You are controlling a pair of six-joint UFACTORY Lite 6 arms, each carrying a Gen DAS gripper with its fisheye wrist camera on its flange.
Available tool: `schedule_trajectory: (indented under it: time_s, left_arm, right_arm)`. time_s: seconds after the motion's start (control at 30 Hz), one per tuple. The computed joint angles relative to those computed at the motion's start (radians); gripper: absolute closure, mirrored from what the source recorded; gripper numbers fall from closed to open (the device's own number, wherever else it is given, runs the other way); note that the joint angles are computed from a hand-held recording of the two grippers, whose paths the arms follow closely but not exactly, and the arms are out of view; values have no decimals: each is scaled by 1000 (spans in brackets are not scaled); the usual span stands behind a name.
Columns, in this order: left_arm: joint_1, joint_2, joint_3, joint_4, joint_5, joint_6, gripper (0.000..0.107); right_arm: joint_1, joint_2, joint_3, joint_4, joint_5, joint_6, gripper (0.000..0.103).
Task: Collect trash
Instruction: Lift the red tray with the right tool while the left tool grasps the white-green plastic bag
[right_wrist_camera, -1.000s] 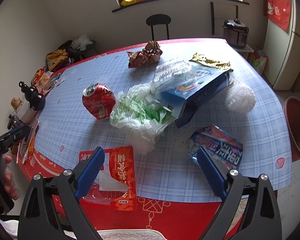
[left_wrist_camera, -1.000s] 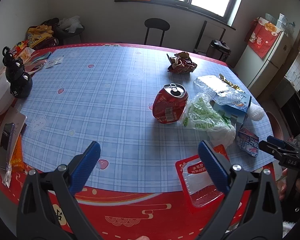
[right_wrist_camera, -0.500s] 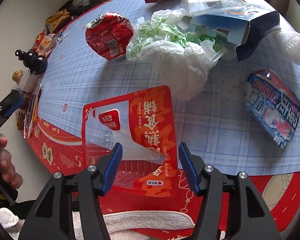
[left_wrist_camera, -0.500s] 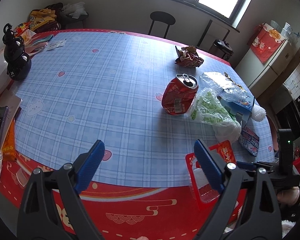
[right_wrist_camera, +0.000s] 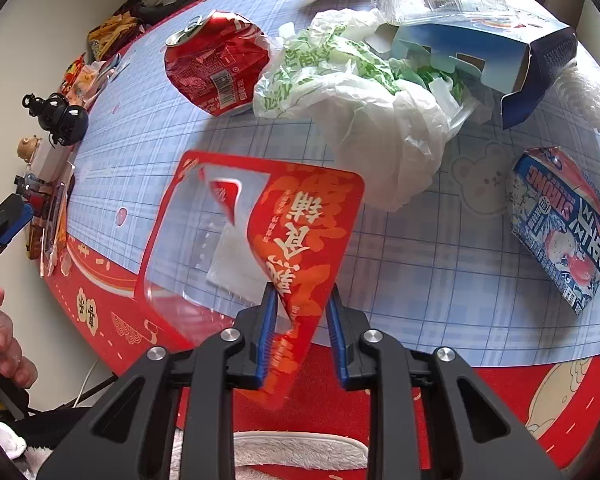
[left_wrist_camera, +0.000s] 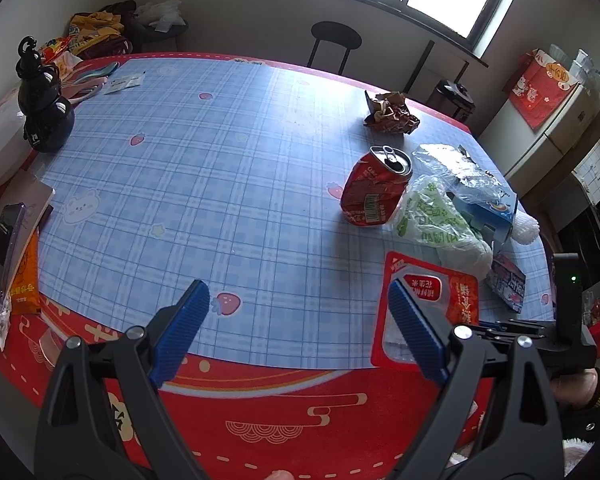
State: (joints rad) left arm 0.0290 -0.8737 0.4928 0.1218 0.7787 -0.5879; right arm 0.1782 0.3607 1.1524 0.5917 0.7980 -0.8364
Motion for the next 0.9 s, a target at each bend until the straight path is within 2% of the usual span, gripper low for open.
schedule_trajectory:
  time_s: [0.33,0.6,0.73,0.9]
  left_arm:
    - [-119,30,29,111,15,-160,18]
    - [-159,102,76,159,-3,-216,21]
    - [-220,206,115,156,-69,-228,22]
    - [-284,453,208,71,-252,-169,28]
  right_arm:
    - [-40,-125,-33,130,67,-213,82]
    - [-200,-204,43,233,143,-280,82]
    - [-313,-198,113,230,144,-237,82]
    - [-470,-174,180,212,132,-217,82]
